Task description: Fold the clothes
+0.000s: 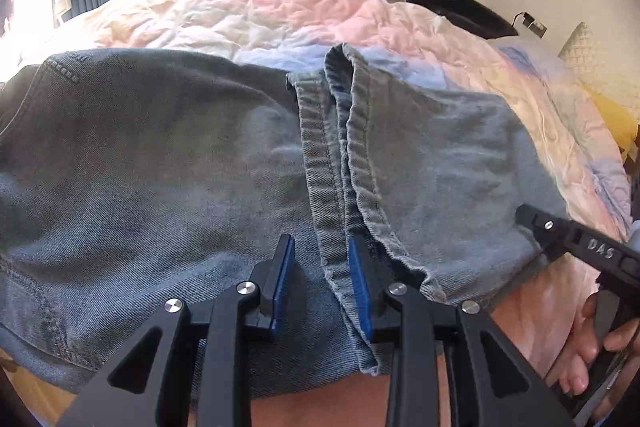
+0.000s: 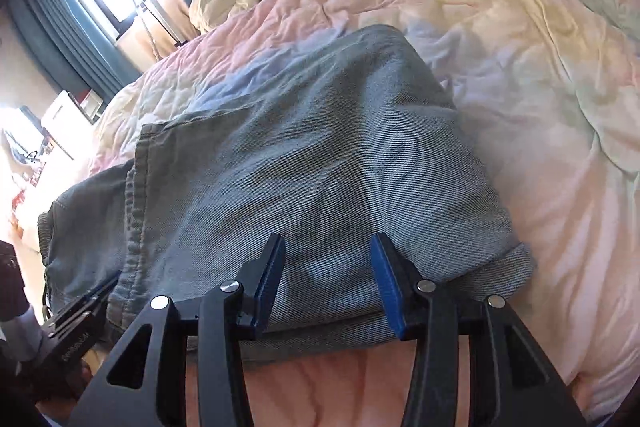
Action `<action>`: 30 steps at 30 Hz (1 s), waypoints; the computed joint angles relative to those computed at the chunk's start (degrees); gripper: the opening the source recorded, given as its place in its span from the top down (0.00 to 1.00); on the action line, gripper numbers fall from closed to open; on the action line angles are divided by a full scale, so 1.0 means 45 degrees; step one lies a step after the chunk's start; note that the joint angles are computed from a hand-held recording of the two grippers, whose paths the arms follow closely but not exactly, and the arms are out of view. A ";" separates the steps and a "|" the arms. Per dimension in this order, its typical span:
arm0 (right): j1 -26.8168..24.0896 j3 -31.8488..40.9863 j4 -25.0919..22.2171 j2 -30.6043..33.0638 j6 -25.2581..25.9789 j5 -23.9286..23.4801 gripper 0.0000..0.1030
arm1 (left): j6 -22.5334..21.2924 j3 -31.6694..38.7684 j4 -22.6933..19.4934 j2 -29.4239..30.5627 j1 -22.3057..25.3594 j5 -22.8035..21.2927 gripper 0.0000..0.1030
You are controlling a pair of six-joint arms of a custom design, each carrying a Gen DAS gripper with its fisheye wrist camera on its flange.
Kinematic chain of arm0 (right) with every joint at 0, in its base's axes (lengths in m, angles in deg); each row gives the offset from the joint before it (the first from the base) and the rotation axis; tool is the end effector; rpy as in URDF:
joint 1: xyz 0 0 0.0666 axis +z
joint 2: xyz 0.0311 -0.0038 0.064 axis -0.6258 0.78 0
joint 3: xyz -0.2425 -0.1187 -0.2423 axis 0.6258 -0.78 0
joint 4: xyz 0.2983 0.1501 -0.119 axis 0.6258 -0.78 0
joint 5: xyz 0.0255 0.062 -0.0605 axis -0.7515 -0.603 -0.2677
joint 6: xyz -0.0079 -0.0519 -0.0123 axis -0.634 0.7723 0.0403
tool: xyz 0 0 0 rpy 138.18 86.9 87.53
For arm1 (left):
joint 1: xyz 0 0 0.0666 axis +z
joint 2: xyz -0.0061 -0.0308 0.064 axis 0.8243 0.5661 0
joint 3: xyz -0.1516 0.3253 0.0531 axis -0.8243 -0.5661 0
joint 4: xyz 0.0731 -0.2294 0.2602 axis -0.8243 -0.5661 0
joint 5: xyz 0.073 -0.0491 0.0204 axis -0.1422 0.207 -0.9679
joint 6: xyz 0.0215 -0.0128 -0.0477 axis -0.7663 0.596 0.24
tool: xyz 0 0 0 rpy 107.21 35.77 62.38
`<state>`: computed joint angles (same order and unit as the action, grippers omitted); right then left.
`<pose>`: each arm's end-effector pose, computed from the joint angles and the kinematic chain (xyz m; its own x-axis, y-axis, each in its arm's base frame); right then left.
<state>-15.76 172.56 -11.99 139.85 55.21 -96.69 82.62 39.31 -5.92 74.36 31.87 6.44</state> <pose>0.4311 0.1885 0.4739 -0.8631 0.0239 -0.5045 -0.1694 0.9273 0.3337 0.3481 -0.1458 0.4765 -0.7926 -0.2529 -0.5548 -0.1751 0.9660 -0.1902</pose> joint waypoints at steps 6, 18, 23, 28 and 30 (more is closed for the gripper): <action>-0.0494 0.0604 -0.0815 -0.0350 -0.0001 -0.1120 0.57 | 0.0241 -0.0042 -0.0118 -0.0243 0.0147 0.0130 0.72; -0.3169 0.5569 -0.5999 0.2989 0.1990 -0.2825 0.30 | 0.0550 -0.0154 0.0239 -0.0738 0.0452 0.0117 0.72; -0.3388 0.5459 -0.6524 0.3690 0.1922 -0.5037 0.30 | 0.0582 -0.0183 0.0257 -0.0701 0.0452 0.0057 0.72; -0.3142 0.5794 -0.6655 0.4233 0.1979 -0.4604 0.30 | 0.0419 -0.0193 0.0470 -0.0649 0.0411 0.0077 0.72; -0.3230 0.5593 -0.6543 0.4166 0.1872 -0.5003 0.31 | 0.0345 -0.0225 0.0674 -0.0727 0.0368 0.0047 0.72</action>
